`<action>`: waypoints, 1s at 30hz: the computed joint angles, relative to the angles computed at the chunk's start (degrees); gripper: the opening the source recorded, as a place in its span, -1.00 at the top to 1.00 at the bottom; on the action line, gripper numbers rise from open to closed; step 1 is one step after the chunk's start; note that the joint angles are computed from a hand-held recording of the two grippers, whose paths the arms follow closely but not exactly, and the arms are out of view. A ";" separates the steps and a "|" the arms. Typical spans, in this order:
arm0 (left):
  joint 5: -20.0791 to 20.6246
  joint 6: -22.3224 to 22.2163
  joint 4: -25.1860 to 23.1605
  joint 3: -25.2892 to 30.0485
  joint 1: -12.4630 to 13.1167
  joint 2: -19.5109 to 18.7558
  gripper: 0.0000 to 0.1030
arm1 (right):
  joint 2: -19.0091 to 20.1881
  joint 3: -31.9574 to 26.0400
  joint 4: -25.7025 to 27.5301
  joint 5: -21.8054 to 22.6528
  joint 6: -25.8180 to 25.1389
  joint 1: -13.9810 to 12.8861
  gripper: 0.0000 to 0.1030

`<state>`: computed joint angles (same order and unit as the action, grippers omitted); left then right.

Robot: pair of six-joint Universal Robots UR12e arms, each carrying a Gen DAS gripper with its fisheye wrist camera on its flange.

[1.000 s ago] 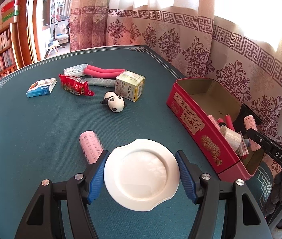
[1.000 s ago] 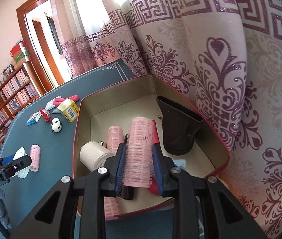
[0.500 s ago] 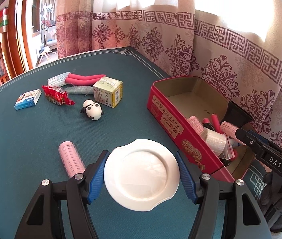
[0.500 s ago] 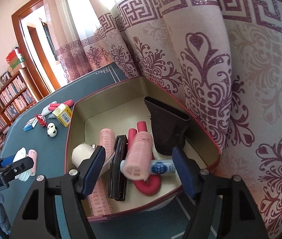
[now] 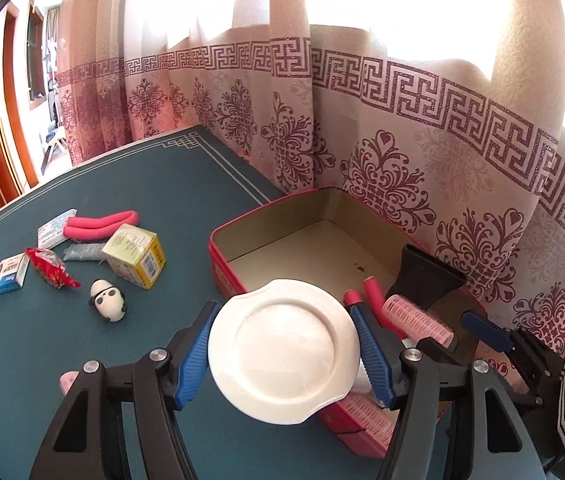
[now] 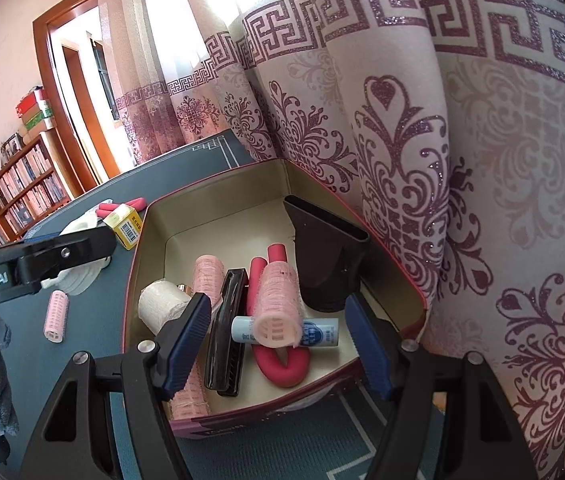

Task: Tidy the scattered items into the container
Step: 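Carry the plate and pink roller into the red tin and release them, then withdraw both tools and grasp the other pink hair roller with the left tool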

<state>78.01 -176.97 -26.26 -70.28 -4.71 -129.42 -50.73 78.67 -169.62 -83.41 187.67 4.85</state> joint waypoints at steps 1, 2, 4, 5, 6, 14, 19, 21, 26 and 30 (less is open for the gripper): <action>-0.19 0.24 -0.55 0.83 -0.25 -0.49 -0.31 | -0.01 0.05 -0.27 -0.31 -0.21 0.06 -0.43; -0.27 0.61 -1.34 1.76 -0.52 -1.04 -0.31 | -0.04 0.12 -0.58 -0.55 -0.41 0.10 -0.43; -0.34 1.73 -3.15 3.68 -1.06 -2.14 -0.31 | -0.07 0.24 -1.16 -0.87 -0.67 0.13 -0.43; -0.60 2.10 -3.98 4.57 -1.26 -2.62 -0.31 | -0.07 0.26 -1.33 -0.83 -0.76 0.10 -0.43; -1.23 2.17 -4.41 5.15 -1.34 -2.96 -0.32 | -0.10 0.32 -1.46 -0.78 -0.76 0.07 -0.43; -2.40 0.95 -4.58 6.42 -1.29 -3.67 -0.33 | -0.05 0.20 -1.63 -0.89 0.15 -0.06 -0.44; -1.93 -0.20 -4.88 5.57 -0.81 -3.29 -0.33 | -0.06 0.23 -1.45 -0.62 -0.15 0.12 -0.45; -1.68 -0.59 -4.89 4.99 -0.59 -2.97 -0.33 | -0.15 0.31 -1.57 -0.55 -0.14 0.19 -0.45; -1.15 -1.91 -4.17 3.30 0.07 -2.10 -0.33 | -0.35 0.46 -2.50 -0.44 0.02 0.39 -0.45; -0.49 -3.21 -3.84 1.83 0.68 -1.39 -0.33 | -0.46 0.53 -2.79 -0.18 -0.03 0.60 -0.47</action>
<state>77.53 -180.18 -30.09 -68.45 -4.03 -130.81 -51.19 79.20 -172.40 -83.59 187.64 5.45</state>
